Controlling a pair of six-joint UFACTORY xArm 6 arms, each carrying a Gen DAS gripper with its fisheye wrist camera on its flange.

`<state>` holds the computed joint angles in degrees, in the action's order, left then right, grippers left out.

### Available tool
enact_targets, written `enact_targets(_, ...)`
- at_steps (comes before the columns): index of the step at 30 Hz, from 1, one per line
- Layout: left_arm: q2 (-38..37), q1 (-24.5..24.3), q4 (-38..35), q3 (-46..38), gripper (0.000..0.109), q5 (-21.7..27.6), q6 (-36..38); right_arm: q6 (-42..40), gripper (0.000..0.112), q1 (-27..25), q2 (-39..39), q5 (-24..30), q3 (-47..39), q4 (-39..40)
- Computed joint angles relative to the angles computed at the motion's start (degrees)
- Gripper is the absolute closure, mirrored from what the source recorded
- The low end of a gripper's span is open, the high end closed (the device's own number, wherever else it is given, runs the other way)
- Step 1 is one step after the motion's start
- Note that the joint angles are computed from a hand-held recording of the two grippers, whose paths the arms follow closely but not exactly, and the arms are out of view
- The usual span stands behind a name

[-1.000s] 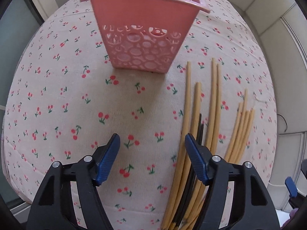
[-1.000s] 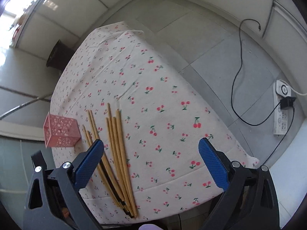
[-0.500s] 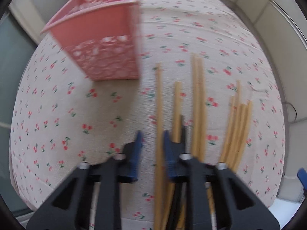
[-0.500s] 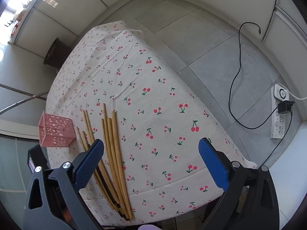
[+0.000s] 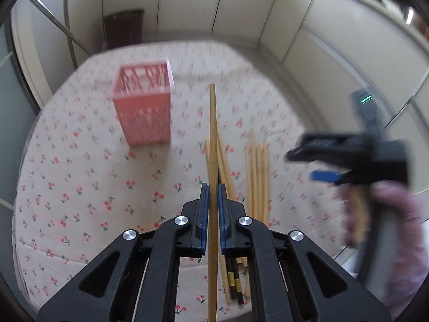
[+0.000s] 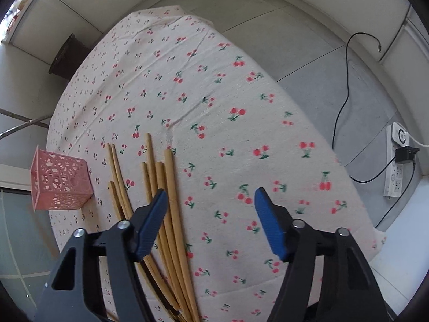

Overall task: Organize utensils
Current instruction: 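Lift both held chopsticks upright and carry them over the pink basket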

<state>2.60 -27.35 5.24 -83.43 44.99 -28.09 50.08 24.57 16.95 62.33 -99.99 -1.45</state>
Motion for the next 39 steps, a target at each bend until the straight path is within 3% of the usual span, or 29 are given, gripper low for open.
enact_targets(4, -3.21, 0.64, 0.77, 2.4, 0.102, -4.09, -0.94, 1.98, 0.058, 0.98, 3.38, 1.91, -4.05, -2.34)
enact_targets(6, -8.31, 1.3, 1.01, 6.0, 0.102, -4.22, -0.32, 2.57, 0.06, 1.05, 4.11, 1.99, -4.72, -2.63)
enact_targets(12, -13.95, 3.1, -0.29, 10.15, 0.102, -5.42, 1.31, 3.6, 0.061, 1.34, 6.09, 1.15, -6.45, -1.54)
enact_targets(18, -15.42, 3.77, 2.0, 10.88, 0.102, -5.41, 0.46, 3.22, 0.084, 2.87, 9.9, 3.87, -11.4, -5.7)
enact_targets(20, -15.52, 3.67, 2.67, 10.86, 0.102, -5.5, -0.05, 2.06, 0.104, 3.3, 10.71, 3.38, -12.11, -6.25)
enact_targets(26, -16.42, 4.3, 2.09, 11.66, 0.102, -6.59, -0.43, 0.51, 0.105, 3.71, 8.3, -1.21, -8.05, -6.86)
enact_targets(39, -19.64, 6.49, 0.87, 11.58, 0.102, -8.94, -1.62, 2.0, 0.105, 6.46, -12.81, -12.15, 8.44, -17.3)
